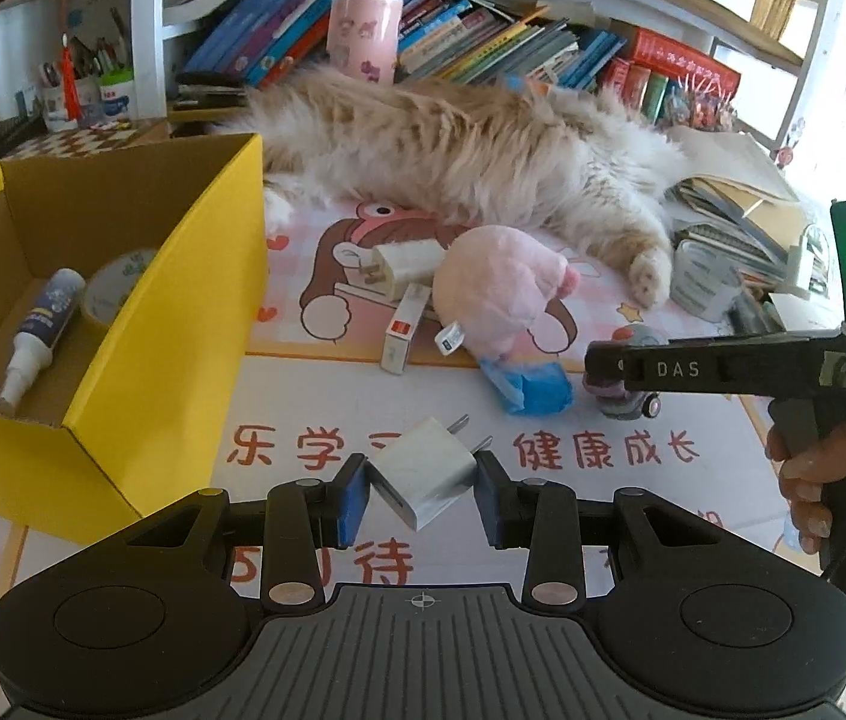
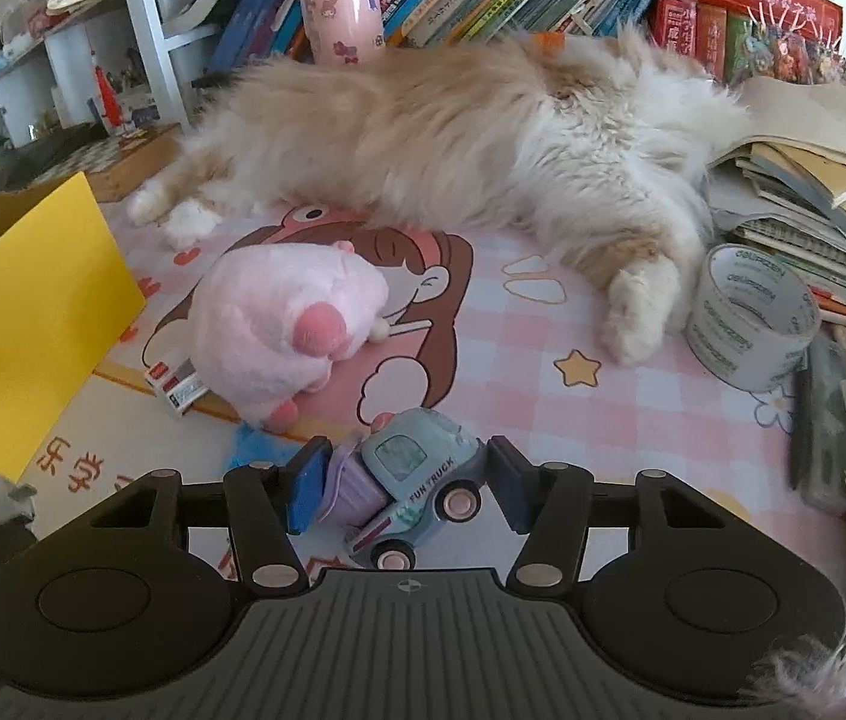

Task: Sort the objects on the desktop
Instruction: 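Close the left tool on the white plug while the right tool grasps the grey toy truck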

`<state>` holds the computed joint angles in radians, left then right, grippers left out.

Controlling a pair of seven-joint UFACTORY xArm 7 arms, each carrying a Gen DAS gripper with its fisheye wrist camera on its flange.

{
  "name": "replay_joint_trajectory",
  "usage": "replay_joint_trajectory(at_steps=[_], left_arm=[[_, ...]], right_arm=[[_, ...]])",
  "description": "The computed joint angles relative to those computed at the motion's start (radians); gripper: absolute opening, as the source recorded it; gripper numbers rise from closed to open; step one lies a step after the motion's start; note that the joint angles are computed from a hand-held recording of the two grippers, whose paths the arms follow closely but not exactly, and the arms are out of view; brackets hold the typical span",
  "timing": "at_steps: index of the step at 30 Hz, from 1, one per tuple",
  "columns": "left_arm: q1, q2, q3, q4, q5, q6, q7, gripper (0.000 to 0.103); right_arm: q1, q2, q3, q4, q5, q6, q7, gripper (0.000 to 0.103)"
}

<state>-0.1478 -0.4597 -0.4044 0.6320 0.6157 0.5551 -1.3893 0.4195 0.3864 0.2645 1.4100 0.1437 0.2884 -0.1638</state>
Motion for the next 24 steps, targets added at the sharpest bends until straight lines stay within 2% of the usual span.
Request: replay_joint_trajectory(at_steps=[7, 8, 9, 10, 24], left_arm=[[-0.016, -0.015, -0.008, -0.008, -0.016, 0.017, -0.003, 0.036], [-0.016, -0.018, -0.009, -0.008, -0.016, 0.02, -0.003, 0.036], [-0.015, -0.021, -0.011, -0.008, -0.014, 0.023, -0.004, 0.036], [-0.014, -0.023, -0.012, -0.007, -0.012, 0.026, -0.004, 0.036], [0.003, -0.056, -0.015, -0.005, 0.008, 0.027, 0.013, 0.036]], right_arm=[[-0.016, -0.012, 0.01, -0.038, 0.043, 0.009, 0.014, 0.054], [-0.026, -0.011, 0.021, -0.039, 0.059, 0.009, 0.006, 0.05], [-0.036, -0.01, 0.034, -0.042, 0.078, 0.006, -0.006, 0.041], [-0.049, -0.009, 0.051, -0.044, 0.101, 0.003, -0.026, 0.04], [-0.028, -0.052, 0.017, -0.084, 0.086, -0.039, 0.015, 0.039]])
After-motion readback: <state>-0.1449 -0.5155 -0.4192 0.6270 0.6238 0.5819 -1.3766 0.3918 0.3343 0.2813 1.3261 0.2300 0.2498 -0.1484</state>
